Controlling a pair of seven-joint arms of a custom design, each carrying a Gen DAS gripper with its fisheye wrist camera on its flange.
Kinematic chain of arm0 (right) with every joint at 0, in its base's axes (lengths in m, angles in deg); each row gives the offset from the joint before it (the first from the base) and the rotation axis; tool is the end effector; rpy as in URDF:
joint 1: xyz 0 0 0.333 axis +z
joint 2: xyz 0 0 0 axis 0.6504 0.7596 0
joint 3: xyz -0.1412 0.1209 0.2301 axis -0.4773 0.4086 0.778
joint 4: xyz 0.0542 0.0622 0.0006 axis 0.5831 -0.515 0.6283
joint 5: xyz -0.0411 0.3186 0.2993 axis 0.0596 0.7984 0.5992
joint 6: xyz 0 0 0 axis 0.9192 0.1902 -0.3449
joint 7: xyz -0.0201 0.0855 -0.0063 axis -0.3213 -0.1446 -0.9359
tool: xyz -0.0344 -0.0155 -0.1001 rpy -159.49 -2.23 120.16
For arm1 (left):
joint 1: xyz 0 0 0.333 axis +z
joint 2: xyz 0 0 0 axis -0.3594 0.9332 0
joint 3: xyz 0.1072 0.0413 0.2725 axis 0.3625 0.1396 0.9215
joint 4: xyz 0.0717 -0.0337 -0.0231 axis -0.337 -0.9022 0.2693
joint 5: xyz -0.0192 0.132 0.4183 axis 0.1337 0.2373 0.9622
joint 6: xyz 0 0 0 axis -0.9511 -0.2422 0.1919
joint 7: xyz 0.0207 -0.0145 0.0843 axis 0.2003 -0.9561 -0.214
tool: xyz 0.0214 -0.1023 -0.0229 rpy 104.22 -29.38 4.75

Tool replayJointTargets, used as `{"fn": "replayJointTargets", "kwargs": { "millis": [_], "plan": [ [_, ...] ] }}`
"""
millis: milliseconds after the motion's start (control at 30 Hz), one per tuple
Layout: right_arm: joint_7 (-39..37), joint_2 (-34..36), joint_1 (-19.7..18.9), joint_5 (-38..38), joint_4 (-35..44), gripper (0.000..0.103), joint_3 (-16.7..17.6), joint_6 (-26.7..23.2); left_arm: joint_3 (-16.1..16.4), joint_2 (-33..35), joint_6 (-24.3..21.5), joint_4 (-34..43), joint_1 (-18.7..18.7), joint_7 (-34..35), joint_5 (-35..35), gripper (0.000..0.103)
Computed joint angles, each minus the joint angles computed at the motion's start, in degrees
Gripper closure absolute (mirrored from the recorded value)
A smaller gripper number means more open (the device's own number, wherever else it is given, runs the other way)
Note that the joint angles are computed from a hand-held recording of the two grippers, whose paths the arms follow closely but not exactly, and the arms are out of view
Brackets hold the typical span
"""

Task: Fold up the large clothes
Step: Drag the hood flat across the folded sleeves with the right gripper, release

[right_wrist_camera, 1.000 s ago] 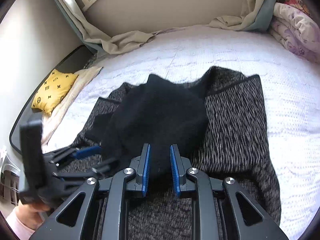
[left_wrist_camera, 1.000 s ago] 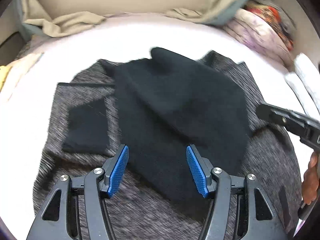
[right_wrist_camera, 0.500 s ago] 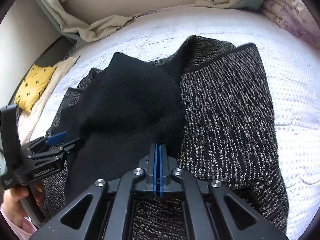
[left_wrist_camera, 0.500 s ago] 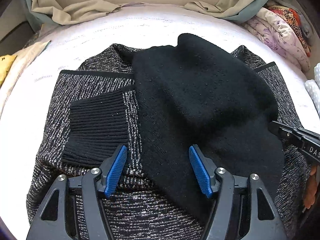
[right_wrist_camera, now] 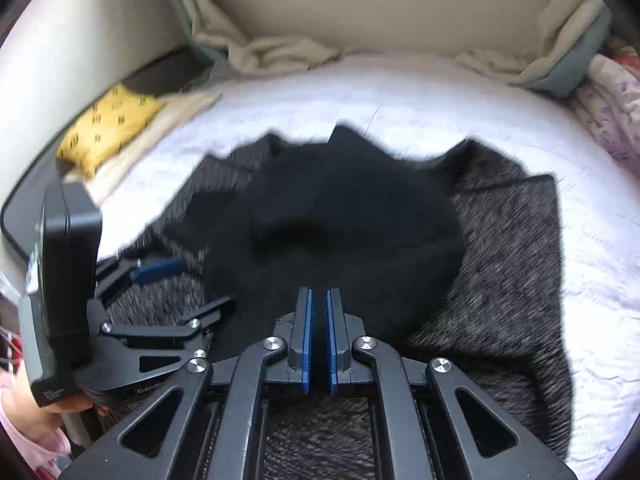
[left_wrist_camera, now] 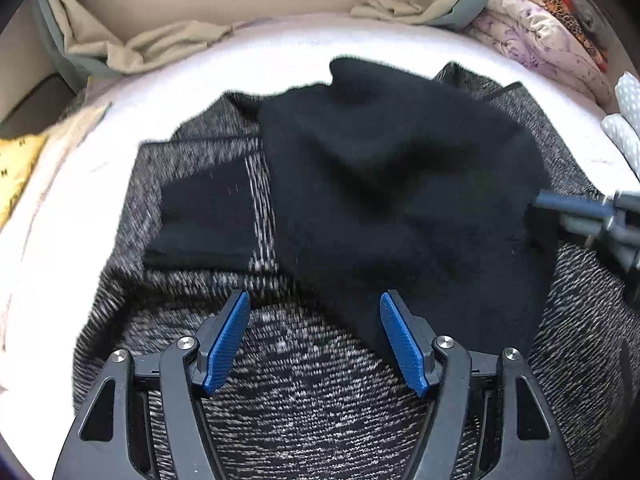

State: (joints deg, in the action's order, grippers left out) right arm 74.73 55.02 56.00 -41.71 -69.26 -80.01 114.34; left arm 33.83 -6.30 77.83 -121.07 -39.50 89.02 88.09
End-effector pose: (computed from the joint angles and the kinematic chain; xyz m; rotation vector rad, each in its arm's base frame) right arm 0.6387 0.2579 0.3672 -2.0827 1.2785 -0.2093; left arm 0.6062 -0.3271 0.3592 -1.8606 1.9358 -0.4374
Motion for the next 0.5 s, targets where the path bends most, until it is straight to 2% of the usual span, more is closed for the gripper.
{"fn": "replayJointTargets", "kwargs": {
  "millis": [100,133,333,500],
  "plan": [
    [6.76,2.29,2.27,-6.69,1.15,0.102,-2.71,-2.49,0.03,-0.35,1.86,-1.23,0.75,-1.28,-1.81,0.024],
    [7.22,3.04,2.08,-7.32,1.54,0.103,-2.65,-3.17,0.07,-0.28,1.88,-1.23,0.83,-1.28,-1.91,0.023],
    [5.8,4.85,0.49,-7.17,2.29,0.103,-1.15,-2.36,0.39,-0.33,2.0,-1.76,0.54,-2.33,-0.41,0.018],
    [2.85,4.79,-1.21,-3.48,1.46,0.103,0.53,-1.48,0.19,-0.49,0.87,-1.49,0.46,-2.47,-0.46,0.018]
  ]
}}
